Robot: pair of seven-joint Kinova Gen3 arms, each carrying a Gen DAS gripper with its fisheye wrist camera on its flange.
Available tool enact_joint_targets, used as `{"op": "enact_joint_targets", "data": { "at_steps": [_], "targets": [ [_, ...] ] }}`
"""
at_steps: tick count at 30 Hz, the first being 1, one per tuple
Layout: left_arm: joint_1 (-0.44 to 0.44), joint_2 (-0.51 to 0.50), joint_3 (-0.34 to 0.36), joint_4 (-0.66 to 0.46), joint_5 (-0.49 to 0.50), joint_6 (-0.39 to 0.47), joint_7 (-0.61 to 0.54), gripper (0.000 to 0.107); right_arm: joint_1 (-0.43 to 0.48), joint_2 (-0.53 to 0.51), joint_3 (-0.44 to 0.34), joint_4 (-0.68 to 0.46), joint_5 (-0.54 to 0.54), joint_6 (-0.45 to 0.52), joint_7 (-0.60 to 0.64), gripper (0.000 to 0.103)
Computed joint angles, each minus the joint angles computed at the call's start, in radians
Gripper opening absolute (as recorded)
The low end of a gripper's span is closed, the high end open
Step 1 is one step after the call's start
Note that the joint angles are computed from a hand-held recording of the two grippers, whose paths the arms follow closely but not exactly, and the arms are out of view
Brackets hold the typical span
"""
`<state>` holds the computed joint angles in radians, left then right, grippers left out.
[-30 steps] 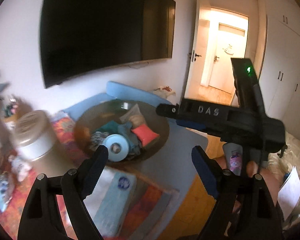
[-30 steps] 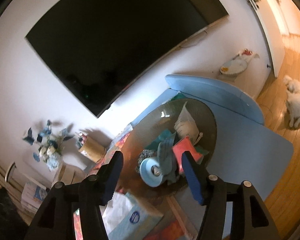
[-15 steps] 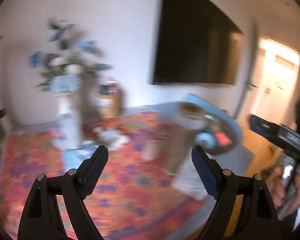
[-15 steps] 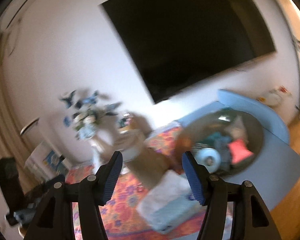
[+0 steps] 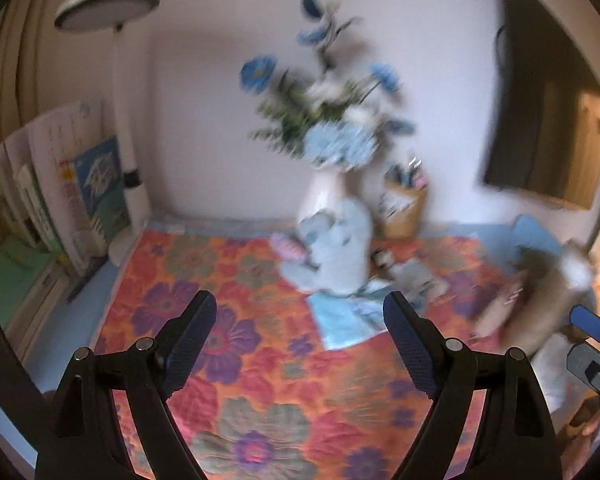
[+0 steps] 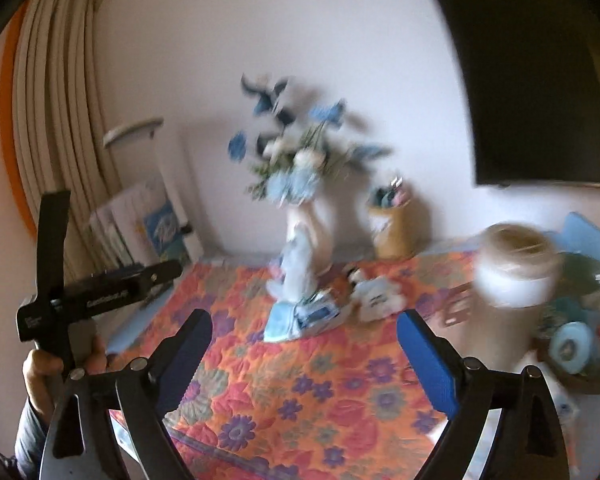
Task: Organize soft objects
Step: 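Move both open tools back over the bed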
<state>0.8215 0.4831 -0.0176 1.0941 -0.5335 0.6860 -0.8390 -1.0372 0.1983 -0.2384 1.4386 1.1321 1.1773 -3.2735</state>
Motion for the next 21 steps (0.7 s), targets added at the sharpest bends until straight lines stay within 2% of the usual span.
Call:
{"op": "enact_joint_targets", "data": {
  "at_steps": [4, 8, 10, 13, 16, 17, 21],
  "targets": [
    [-0.044, 0.039, 0.019, 0.048, 0.020, -0.073, -0.027, 0.085, 0.073, 0.057, 0.034, -0.017, -0.097, -0.132, 0.039, 0.093],
    [-0.097, 0.110, 0.055, 0.017, 0.133, -0.055, -0.110, 0.085, 0.126, 0.128, 0.083, -0.033, -0.224, -0.208, 0.067, 0.093],
    [-0.085, 0.133, 0.033, 0.011, 0.147, -0.046, -0.116, 0.085, 0.143, 0.157, 0.105, -0.029, -0.281, -0.235, 0.079, 0.093],
    [-0.063, 0.157, -0.001, 0.009, 0.150, -0.037, -0.104, 0.085, 0.145, 0.196, 0.136, -0.027, -0.341, -0.252, 0.099, 0.093],
    [-0.075, 0.163, 0.003, -0.001, 0.175, -0.030, -0.103, 0.085, 0.141, 0.211, 0.160, -0.046, -0.390, -0.246, 0.141, 0.093],
    [-0.061, 0.160, -0.016, 0.006, 0.169, -0.035, -0.086, 0.085, 0.128, 0.215, 0.171, -0.049, -0.379, -0.240, 0.140, 0.093],
    [-0.072, 0.159, -0.005, 0.011, 0.180, -0.043, -0.096, 0.085, 0.120, 0.252, 0.180, -0.114, -0.422, -0.178, 0.216, 0.093]
  ]
}}
